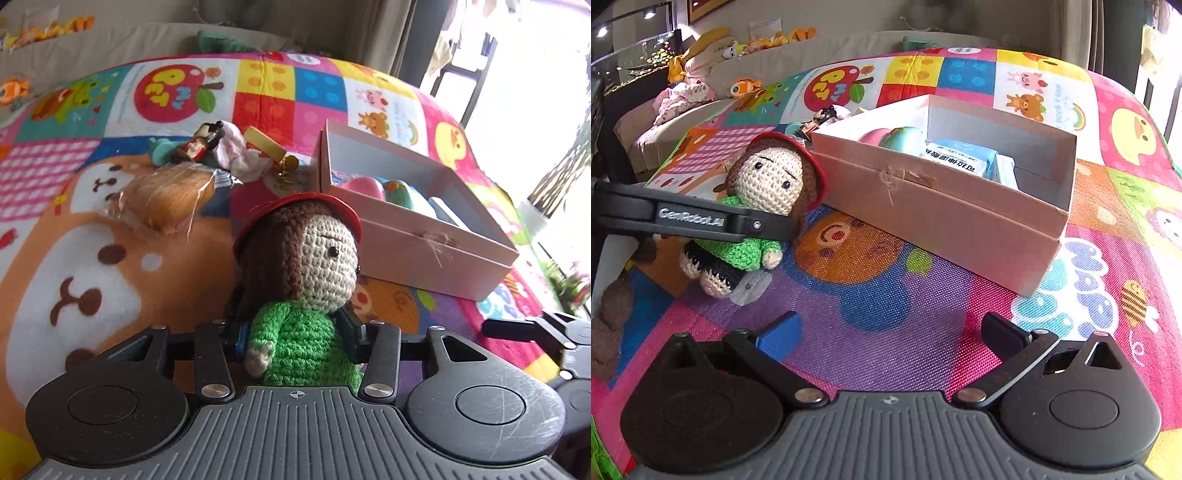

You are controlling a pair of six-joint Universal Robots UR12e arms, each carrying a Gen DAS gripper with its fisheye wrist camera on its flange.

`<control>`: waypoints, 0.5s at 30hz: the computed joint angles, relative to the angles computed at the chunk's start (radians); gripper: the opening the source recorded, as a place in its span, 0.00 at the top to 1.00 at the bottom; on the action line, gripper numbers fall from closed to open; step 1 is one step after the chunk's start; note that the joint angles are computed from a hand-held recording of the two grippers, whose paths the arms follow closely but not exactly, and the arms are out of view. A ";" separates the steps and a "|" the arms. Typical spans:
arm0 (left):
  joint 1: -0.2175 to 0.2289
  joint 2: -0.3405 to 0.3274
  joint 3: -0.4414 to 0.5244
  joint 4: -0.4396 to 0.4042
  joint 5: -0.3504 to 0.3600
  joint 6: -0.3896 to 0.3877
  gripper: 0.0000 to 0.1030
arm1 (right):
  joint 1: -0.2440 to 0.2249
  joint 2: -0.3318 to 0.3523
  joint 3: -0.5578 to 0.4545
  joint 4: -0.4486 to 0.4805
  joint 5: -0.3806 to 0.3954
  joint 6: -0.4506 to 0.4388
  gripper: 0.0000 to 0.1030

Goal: Organize objects
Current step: 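Grasp the wrapped bread pack with the right gripper while the left lifts the doll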

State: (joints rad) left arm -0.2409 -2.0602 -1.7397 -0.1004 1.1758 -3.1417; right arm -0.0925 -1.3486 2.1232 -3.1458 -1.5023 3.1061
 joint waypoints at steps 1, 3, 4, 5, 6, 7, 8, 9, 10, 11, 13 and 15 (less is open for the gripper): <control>0.012 0.007 -0.017 0.014 -0.030 -0.014 0.53 | 0.002 0.001 -0.002 0.004 -0.005 0.002 0.00; 0.033 0.020 -0.051 0.048 -0.057 -0.036 0.53 | 0.007 0.002 -0.006 0.010 -0.017 -0.001 0.00; 0.041 0.027 -0.067 0.065 -0.052 -0.042 0.53 | 0.008 0.002 -0.007 0.011 -0.017 -0.004 0.00; 0.047 0.036 -0.084 0.083 -0.024 -0.048 0.53 | 0.008 0.003 -0.009 0.015 -0.018 -0.006 0.00; 0.055 0.042 -0.098 0.107 -0.001 -0.056 0.53 | 0.011 0.003 -0.015 0.026 -0.023 -0.003 0.00; 0.063 0.047 -0.108 0.121 0.023 -0.065 0.54 | 0.014 0.001 -0.024 0.053 -0.022 -0.001 0.00; 0.072 0.050 -0.113 0.128 0.032 -0.076 0.54 | 0.013 -0.006 -0.039 0.101 0.004 -0.009 0.00; 0.082 0.050 -0.115 0.131 0.023 -0.089 0.54 | 0.011 -0.012 -0.051 0.126 0.046 -0.020 0.00; 0.092 0.049 -0.115 0.132 0.013 -0.100 0.54 | 0.014 -0.016 -0.061 0.116 0.076 -0.028 0.00; 0.097 0.046 -0.116 0.143 0.000 -0.109 0.54 | 0.020 -0.018 -0.073 0.099 0.095 -0.039 0.00; 0.101 0.036 -0.125 0.193 -0.008 -0.128 0.53 | 0.032 -0.019 -0.122 0.113 0.156 -0.061 0.00; 0.100 0.035 -0.129 0.208 -0.004 -0.135 0.53 | 0.044 -0.003 -0.206 0.186 0.205 -0.024 0.00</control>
